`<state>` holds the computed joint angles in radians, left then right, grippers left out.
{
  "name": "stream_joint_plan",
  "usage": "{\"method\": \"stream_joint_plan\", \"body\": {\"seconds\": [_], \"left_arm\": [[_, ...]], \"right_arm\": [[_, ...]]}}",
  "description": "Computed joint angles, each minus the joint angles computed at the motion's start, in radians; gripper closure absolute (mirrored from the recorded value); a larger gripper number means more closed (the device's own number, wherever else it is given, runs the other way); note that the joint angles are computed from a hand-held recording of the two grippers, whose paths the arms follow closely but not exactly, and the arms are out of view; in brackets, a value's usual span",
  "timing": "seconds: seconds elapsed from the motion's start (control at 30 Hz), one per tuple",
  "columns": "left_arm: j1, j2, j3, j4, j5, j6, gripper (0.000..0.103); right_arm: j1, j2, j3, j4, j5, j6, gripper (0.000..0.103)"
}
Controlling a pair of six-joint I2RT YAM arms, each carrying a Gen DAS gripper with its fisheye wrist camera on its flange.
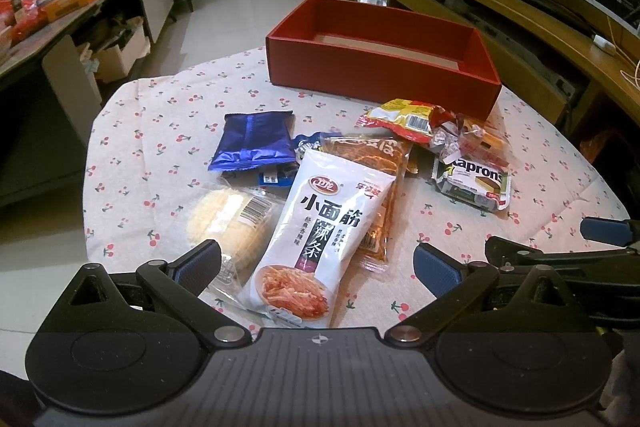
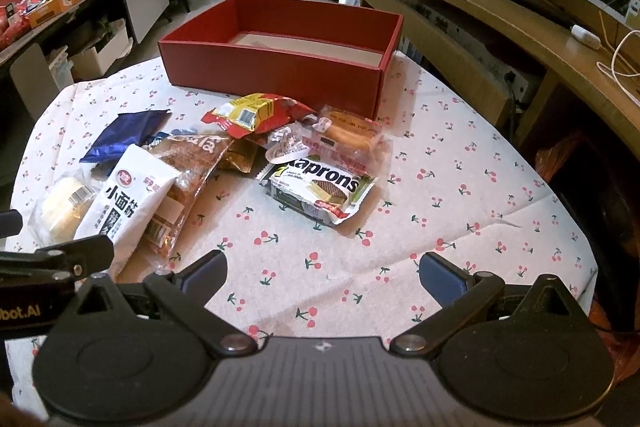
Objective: Organize snacks
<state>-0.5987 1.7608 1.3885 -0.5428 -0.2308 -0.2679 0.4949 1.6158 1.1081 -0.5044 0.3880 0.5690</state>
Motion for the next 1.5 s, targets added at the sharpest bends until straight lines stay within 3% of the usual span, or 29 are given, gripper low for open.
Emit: {"method": "stream_joint_plan", "body": {"seconds": [0.4, 0.63, 0.73, 0.97, 1.07, 1.13, 1.37, 1.5], "left_arm": [[0.049, 0.013, 0.01, -0.02, 0.04, 0.029, 0.0], [0.048, 0.111, 0.113, -0.049, 0.048, 0.117, 0.0], [0.056, 0.153, 0.152, -0.07, 0.072, 0.129, 0.0], [0.06, 0.225, 0.232, -0.108, 0.073, 0.15, 0.004], [0.059, 0.21, 0.221, -0.109, 0.09, 0.156, 0.013], [0.063, 0.205, 0.227, -0.13, 0.121, 0.159, 0.032], [0.09, 0.193, 0.232, -0.154, 0.194, 0.13, 0.051], [0.103, 0.205, 0.246, -0.166, 0.245, 0.12, 0.062]], "right_arm": [[-0.014, 0.016, 0.01, 0.015, -0.056, -0.028, 0.0], [-0.061, 0.024, 0.024, 0.005, -0.102, -0.048, 0.0], [-0.099, 0.023, 0.024, 0.011, -0.155, -0.048, 0.001], [-0.157, 0.057, 0.069, -0.009, -0.171, -0.116, 0.001], [-0.188, 0.094, 0.11, -0.026, -0.173, -0.147, 0.002], [-0.204, 0.117, 0.138, -0.034, -0.177, -0.178, 0.002], [-0.265, 0.214, 0.267, -0.049, -0.186, -0.389, 0.003], [-0.344, 0.288, 0.376, -0.1, -0.272, -0.356, 0.003]]}}
